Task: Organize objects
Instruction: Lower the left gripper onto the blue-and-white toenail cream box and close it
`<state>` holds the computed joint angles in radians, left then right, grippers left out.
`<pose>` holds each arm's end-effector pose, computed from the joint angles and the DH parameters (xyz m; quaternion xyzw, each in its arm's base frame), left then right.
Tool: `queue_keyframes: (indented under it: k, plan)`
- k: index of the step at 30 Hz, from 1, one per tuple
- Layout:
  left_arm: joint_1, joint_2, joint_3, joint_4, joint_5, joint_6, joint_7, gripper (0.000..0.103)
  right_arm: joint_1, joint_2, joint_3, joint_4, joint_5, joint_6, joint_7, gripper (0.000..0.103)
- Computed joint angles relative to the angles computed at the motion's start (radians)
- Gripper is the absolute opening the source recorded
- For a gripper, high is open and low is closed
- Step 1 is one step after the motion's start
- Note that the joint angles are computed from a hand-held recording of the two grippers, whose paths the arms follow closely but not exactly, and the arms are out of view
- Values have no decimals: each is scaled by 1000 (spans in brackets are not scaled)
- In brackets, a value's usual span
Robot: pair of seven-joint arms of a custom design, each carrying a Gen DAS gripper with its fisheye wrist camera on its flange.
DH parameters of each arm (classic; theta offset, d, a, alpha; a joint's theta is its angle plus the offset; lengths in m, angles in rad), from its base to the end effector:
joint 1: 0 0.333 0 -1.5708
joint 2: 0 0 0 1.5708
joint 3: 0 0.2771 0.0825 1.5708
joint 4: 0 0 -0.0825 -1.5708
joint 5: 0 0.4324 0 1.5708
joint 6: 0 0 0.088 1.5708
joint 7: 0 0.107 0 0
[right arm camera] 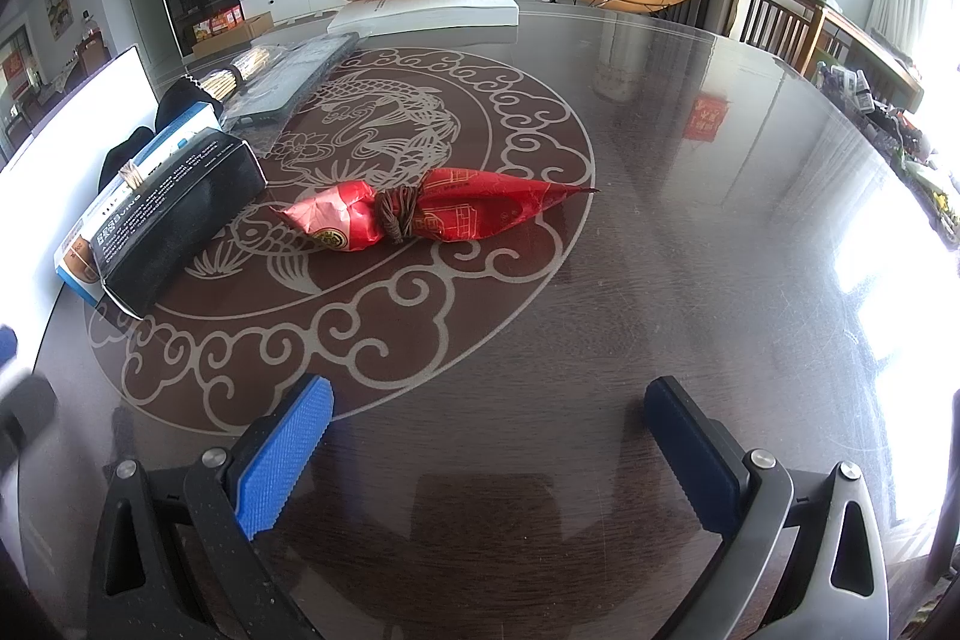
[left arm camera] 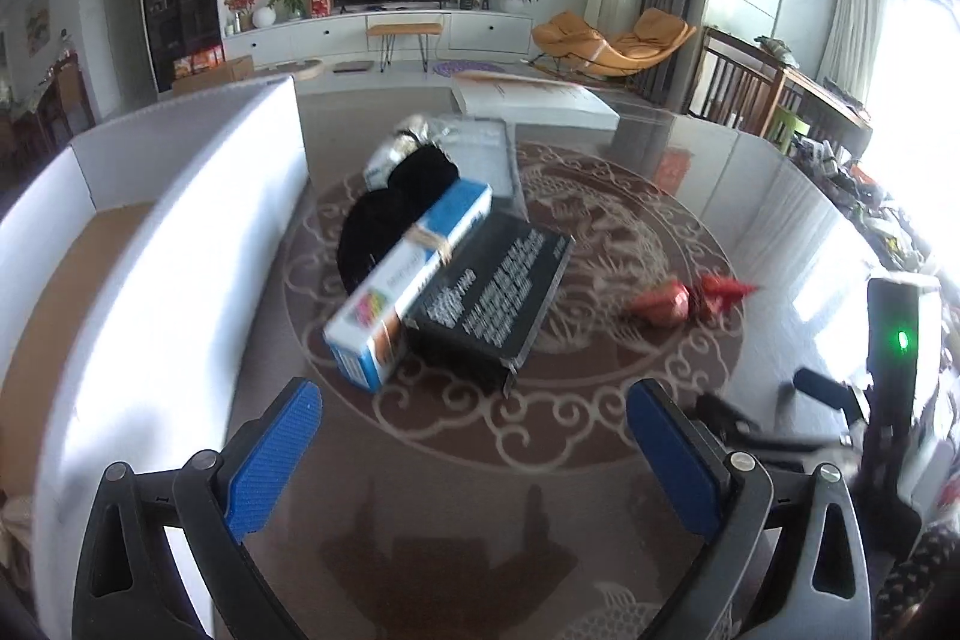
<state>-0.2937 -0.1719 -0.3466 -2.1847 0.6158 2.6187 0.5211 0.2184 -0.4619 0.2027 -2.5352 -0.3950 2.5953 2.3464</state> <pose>0.4648 -0.3685 0.4612 -0.6398 0.6740 -0.2874 0.2321 0.4531 0.2091 0.4265 -0.6514 0.6950 -0.2277 0.2020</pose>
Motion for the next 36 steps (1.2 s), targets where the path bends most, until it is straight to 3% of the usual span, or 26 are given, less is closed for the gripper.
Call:
queue_keyframes:
  k: [7, 9, 10, 12, 13, 14, 15, 17, 18, 22, 26, 29, 32, 34, 35, 36]
  plan:
    - [-25, 269, 59, 306, 27, -213, 128, 103, 1, 0, -1, 0, 0, 0, 0, 103]
    - [-30, 298, 86, 320, -14, -201, 145, 103, 1, 0, -1, 0, 0, 0, 0, 103]
    - [-23, 290, 97, 295, -52, -142, 147, 103, 1, 0, -1, 0, 0, 0, 0, 103]
    - [-16, 288, 109, 277, -121, -100, 154, 101, 1, 0, -1, 0, 0, 0, 0, 103]
    - [-13, 276, 113, 255, -145, -63, 157, 91, 1, 0, -1, 0, 0, 0, -1, 103]
    - [-9, 258, 115, 220, -168, 1, 167, 66, 1, 0, -1, 0, 0, 0, 0, 103]
    - [-7, 241, 112, 191, -196, 47, 191, 55, 1, 0, -1, 0, 0, 0, 0, 103]
    - [-20, 217, 107, 170, -151, 46, 170, 35, 1, 0, -1, 0, 0, 0, 0, 103]
    - [-26, 212, 102, 164, -135, 46, 157, 31, 1, 0, -1, 0, 0, 0, 0, 103]
    - [-35, 118, 77, 42, -295, 118, 233, 28, 1, 0, -1, 0, 0, 0, 0, 103]
    - [-30, 54, 50, -9, -283, 61, 201, 28, 0, 0, -1, 0, 0, 0, 0, 103]
    - [-20, 72, 54, 11, -294, 2, 215, 42, 0, 0, -1, 0, 0, 0, 0, 103]
    - [-16, 102, 64, 35, -328, -24, 256, 43, 1, 0, -1, 0, 0, 1, -1, 103]
    - [-14, 104, 64, 29, -297, -9, 263, 34, 1, 0, -1, 0, 0, 0, -1, 103]
    - [-16, 95, 65, 16, -311, 6, 279, 22, 1, 0, -1, 0, 0, 1, -1, 103]
    - [-20, 80, 66, -1, -334, 19, 298, 21, 1, 0, -1, 0, 0, 1, -1, 103]
